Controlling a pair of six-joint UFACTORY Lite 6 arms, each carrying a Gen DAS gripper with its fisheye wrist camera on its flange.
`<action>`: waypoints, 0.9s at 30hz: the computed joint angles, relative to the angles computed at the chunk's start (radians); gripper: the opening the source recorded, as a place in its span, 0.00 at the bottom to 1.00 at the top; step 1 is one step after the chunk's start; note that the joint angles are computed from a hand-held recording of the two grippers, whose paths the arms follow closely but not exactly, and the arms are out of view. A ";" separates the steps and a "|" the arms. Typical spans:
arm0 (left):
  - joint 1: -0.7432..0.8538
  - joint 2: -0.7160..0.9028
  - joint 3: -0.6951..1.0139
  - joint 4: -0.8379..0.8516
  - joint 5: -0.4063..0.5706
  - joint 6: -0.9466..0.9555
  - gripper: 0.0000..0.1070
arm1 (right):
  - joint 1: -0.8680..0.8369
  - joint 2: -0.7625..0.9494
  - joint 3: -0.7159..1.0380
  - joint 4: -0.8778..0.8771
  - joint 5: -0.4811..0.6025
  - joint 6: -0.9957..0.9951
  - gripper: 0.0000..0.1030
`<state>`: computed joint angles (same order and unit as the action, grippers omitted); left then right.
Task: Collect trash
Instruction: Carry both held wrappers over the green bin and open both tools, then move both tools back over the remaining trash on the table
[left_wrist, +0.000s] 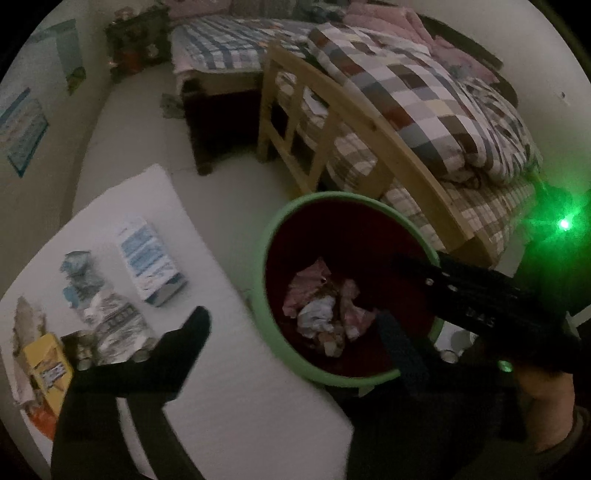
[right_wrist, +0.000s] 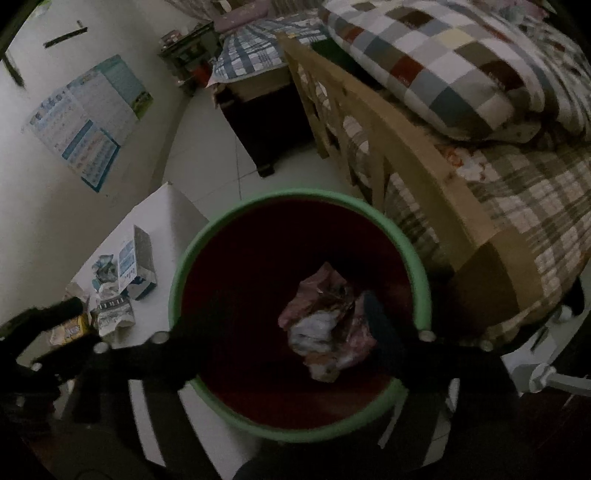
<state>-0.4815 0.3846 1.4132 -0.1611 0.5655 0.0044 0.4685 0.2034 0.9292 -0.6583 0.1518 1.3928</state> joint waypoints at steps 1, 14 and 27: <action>0.006 -0.015 -0.012 0.004 -0.004 -0.003 0.89 | 0.013 -0.007 0.003 -0.044 0.023 0.045 0.89; 0.189 -0.430 -0.374 -0.025 0.002 0.082 0.89 | 0.308 -0.048 0.128 -0.091 0.354 0.156 0.95; 0.689 -0.798 -0.678 -0.152 0.112 0.450 0.89 | 0.550 0.192 0.487 -0.009 0.526 0.122 0.95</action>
<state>0.2074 -0.4137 0.7351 -0.3134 0.6775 0.4545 1.0188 0.3951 1.4161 -0.6671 0.6781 1.5150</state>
